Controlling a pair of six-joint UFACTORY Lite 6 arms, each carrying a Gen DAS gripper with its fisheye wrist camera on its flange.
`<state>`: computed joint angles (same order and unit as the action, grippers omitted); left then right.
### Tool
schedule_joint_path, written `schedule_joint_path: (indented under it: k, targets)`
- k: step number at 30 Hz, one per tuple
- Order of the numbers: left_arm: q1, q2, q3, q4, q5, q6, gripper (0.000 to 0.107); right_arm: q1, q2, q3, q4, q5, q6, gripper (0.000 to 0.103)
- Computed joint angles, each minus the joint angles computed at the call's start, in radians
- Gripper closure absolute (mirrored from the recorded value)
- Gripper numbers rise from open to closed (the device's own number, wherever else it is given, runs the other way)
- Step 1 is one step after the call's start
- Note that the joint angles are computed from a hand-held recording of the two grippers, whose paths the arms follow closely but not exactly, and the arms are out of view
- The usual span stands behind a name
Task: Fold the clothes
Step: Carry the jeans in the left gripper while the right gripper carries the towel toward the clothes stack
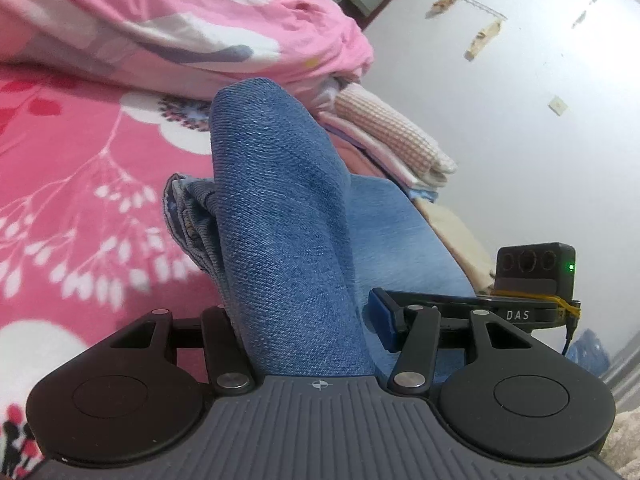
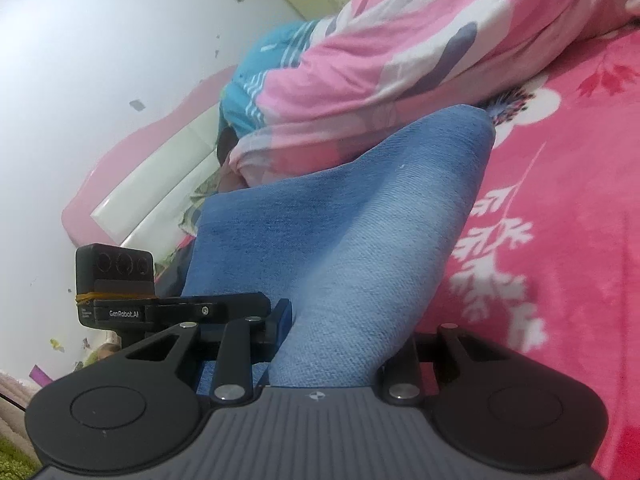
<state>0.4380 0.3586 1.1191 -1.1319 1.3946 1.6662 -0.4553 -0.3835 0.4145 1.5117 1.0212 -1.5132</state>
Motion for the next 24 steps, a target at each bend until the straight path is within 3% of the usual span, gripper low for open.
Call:
schedule_joint_path:
  k: [5, 11, 18, 24]
  targets:
    - [-0.088, -0.067, -0.031, -0.023, -0.001, -0.023, 0.054, -0.148, -0.124, -0.032, -0.089, 0.079, 0.066, 0.070]
    - [-0.316, -0.146, -0.045, -0.100, -0.050, -0.092, 0.054, -0.557, -0.139, 0.047, -0.262, 0.350, 0.051, 0.070]
    - [-0.742, -0.110, 0.084, -0.304, -0.216, -0.205, 0.054, -0.952, 0.140, 0.441, -0.392, 0.575, -0.050, 0.070]
    - [-1.038, 0.217, 0.555, -0.390, -0.307, -0.419, 0.054, -1.102, 0.535, 1.025, -0.409, 0.648, -0.007, 0.071]
